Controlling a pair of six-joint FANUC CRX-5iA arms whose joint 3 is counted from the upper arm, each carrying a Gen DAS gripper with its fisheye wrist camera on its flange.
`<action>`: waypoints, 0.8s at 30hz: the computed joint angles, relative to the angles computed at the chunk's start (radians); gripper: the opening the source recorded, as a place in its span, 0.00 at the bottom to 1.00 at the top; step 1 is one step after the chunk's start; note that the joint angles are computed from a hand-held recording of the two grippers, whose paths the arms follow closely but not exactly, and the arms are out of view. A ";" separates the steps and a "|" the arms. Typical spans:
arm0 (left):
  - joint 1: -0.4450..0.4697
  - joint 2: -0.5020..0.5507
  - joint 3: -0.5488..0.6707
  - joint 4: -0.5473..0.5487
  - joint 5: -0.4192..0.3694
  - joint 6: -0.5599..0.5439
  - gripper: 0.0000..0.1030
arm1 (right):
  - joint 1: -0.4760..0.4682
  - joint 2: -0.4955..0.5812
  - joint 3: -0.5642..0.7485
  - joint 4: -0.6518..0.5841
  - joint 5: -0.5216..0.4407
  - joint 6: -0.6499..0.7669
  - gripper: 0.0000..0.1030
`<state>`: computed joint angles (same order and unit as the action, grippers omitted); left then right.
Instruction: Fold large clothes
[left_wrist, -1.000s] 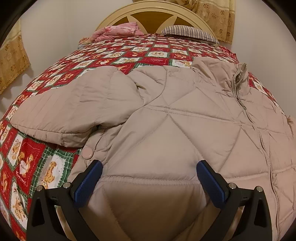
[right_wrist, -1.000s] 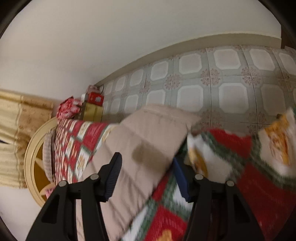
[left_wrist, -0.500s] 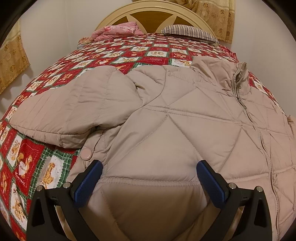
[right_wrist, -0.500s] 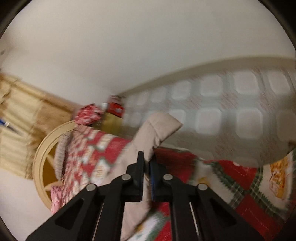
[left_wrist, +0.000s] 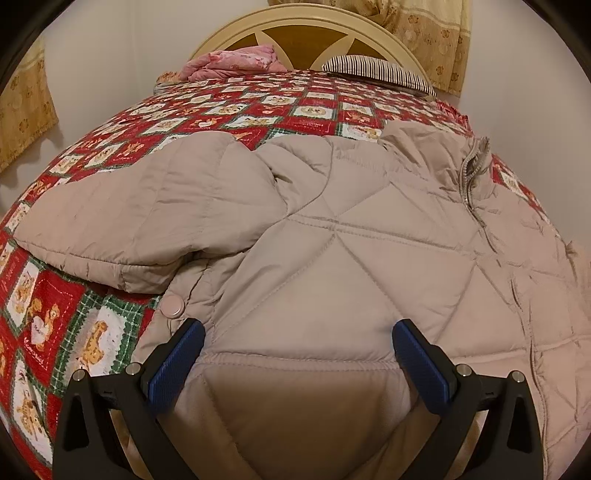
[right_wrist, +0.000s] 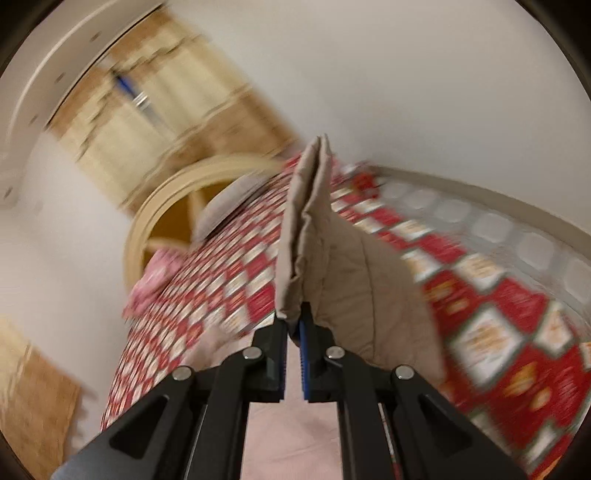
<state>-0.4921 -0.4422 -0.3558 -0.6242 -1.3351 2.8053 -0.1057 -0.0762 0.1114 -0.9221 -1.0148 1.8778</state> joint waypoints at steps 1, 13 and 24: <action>0.002 -0.007 -0.004 0.000 0.006 0.003 0.99 | 0.033 -0.010 -0.006 -0.004 -0.012 0.009 0.09; 0.006 -0.046 -0.028 -0.003 0.040 0.032 0.99 | 0.402 0.092 -0.077 -0.019 -0.069 0.116 0.08; 0.019 -0.072 -0.046 0.001 0.062 0.040 0.99 | 0.435 0.172 -0.073 -0.169 -0.243 0.146 0.79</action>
<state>-0.4731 -0.5144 -0.4014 -0.6231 -1.2733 2.8453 0.3289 0.0959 0.0388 -1.0914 -1.2574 2.0238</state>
